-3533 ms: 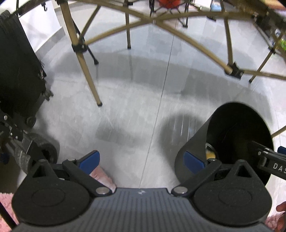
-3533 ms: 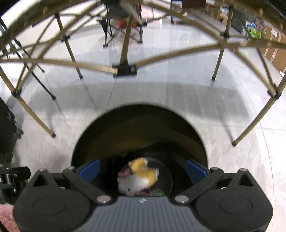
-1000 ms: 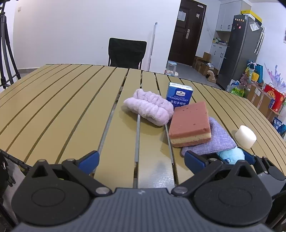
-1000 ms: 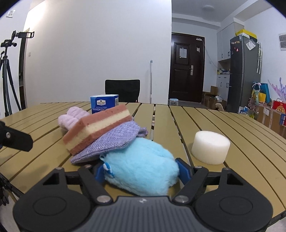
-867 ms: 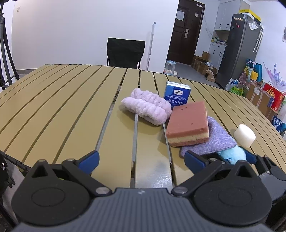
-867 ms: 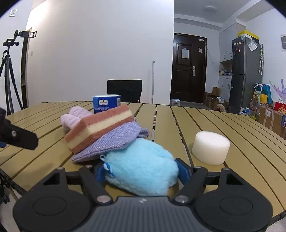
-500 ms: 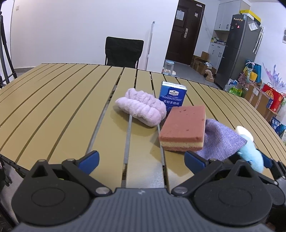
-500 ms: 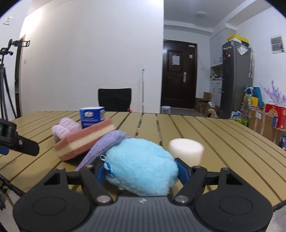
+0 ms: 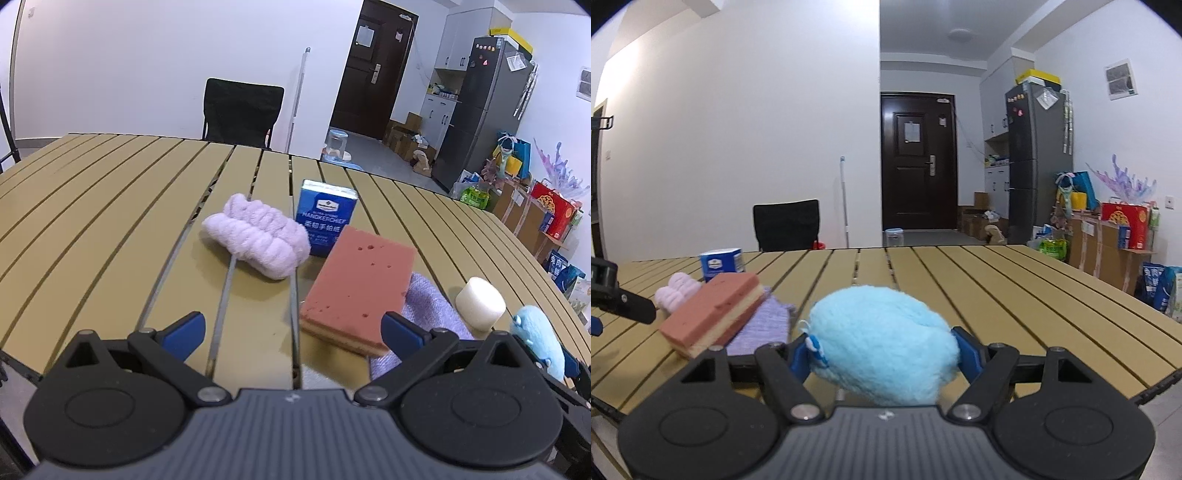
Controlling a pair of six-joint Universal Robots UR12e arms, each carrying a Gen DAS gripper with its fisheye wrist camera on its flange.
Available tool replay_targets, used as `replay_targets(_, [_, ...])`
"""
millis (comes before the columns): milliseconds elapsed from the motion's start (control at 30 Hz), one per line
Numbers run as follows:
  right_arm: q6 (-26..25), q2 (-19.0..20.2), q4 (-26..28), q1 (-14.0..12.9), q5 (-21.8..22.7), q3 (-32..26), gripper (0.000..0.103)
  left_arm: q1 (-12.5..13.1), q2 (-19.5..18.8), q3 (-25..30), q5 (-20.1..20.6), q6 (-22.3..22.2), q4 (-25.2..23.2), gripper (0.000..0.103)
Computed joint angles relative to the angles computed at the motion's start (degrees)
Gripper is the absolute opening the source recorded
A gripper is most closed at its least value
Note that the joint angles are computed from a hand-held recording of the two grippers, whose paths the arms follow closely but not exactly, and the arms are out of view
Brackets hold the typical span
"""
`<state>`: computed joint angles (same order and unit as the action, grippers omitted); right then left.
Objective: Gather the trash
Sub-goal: 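Grasp the light-blue plush toy with right tool while left tool grasps the pink sponge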
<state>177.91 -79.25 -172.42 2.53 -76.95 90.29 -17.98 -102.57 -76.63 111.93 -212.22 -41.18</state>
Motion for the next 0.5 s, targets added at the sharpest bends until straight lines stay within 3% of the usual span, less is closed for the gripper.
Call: replay_targets(500, [3.54, 0.35, 0.17, -0.72, -1.99, -0.04, 0.074, 0.96, -2.78, 2.24, -3.15, -0.81, 1.68, 0.103])
